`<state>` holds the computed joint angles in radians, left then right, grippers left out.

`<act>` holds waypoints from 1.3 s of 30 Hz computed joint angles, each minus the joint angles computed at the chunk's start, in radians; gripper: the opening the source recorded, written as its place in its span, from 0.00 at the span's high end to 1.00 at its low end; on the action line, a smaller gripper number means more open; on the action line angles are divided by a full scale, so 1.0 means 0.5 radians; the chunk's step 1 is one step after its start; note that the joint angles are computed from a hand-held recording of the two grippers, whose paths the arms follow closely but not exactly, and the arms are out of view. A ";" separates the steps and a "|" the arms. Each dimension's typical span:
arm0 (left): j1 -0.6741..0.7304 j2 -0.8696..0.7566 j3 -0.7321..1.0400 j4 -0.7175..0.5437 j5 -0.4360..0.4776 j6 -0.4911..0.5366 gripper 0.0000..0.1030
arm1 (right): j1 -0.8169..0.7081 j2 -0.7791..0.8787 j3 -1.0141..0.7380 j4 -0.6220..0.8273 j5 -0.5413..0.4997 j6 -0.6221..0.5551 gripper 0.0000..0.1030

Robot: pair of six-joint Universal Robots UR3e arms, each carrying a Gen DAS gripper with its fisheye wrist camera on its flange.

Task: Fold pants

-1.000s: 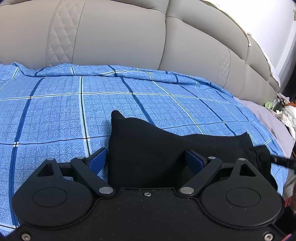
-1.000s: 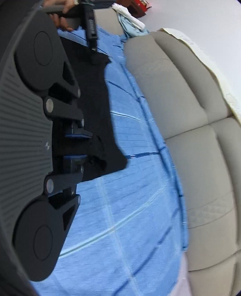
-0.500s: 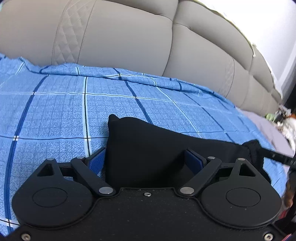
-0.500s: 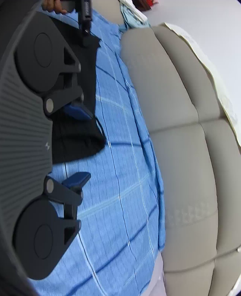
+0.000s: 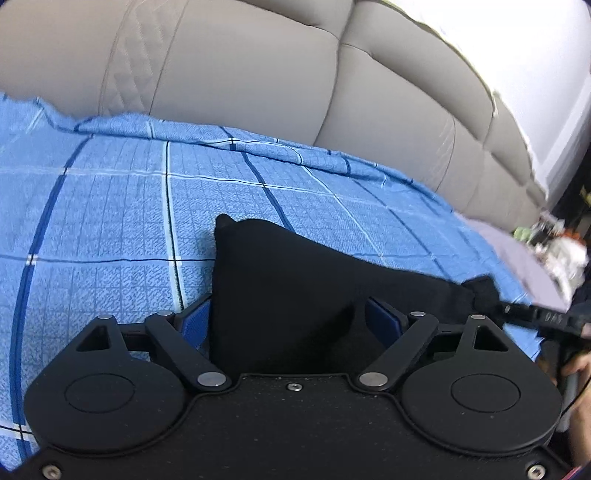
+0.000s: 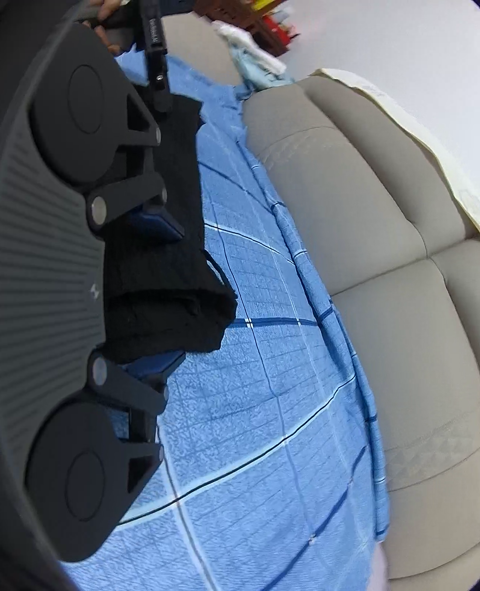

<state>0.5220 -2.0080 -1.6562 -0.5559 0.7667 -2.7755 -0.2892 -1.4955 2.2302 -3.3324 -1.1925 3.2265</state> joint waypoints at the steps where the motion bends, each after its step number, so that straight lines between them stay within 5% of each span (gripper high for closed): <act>1: 0.014 -0.014 0.026 -0.038 -0.028 -0.020 0.19 | -0.034 -0.022 0.025 0.003 0.039 0.015 0.39; 4: 0.046 -0.054 0.087 -0.112 -0.085 -0.034 0.22 | -0.083 -0.067 0.051 0.045 0.088 0.015 0.44; 10: 0.003 -0.080 0.103 -0.037 -0.031 -0.023 0.22 | 0.215 0.094 -0.099 -0.019 -0.408 -0.155 0.33; 15: 0.015 -0.075 -0.029 0.212 -0.023 -0.141 0.35 | 0.205 0.095 -0.120 0.032 -0.334 -0.136 0.37; 22: 0.029 -0.112 -0.034 0.270 -0.086 -0.226 0.26 | 0.151 0.086 -0.065 -0.031 -0.210 -0.044 0.38; 27: 0.007 -0.110 -0.070 0.367 -0.052 -0.227 0.24 | 0.287 0.166 -0.075 -0.164 -0.416 -0.026 0.45; 29: -0.014 -0.124 -0.126 0.565 0.011 -0.358 0.35 | 0.351 0.214 -0.101 -0.211 -0.508 -0.032 0.47; 31: -0.065 -0.122 -0.179 0.752 0.184 -0.468 0.62 | 0.378 0.245 -0.132 -0.223 -0.534 -0.019 0.49; 34: -0.115 -0.077 -0.233 0.858 0.360 -0.558 0.80 | 0.416 0.303 -0.217 -0.207 -0.537 0.002 0.55; 39: -0.167 -0.091 -0.215 1.044 0.562 -0.649 0.84 | 0.598 0.493 -0.547 -0.077 -0.714 -0.008 0.61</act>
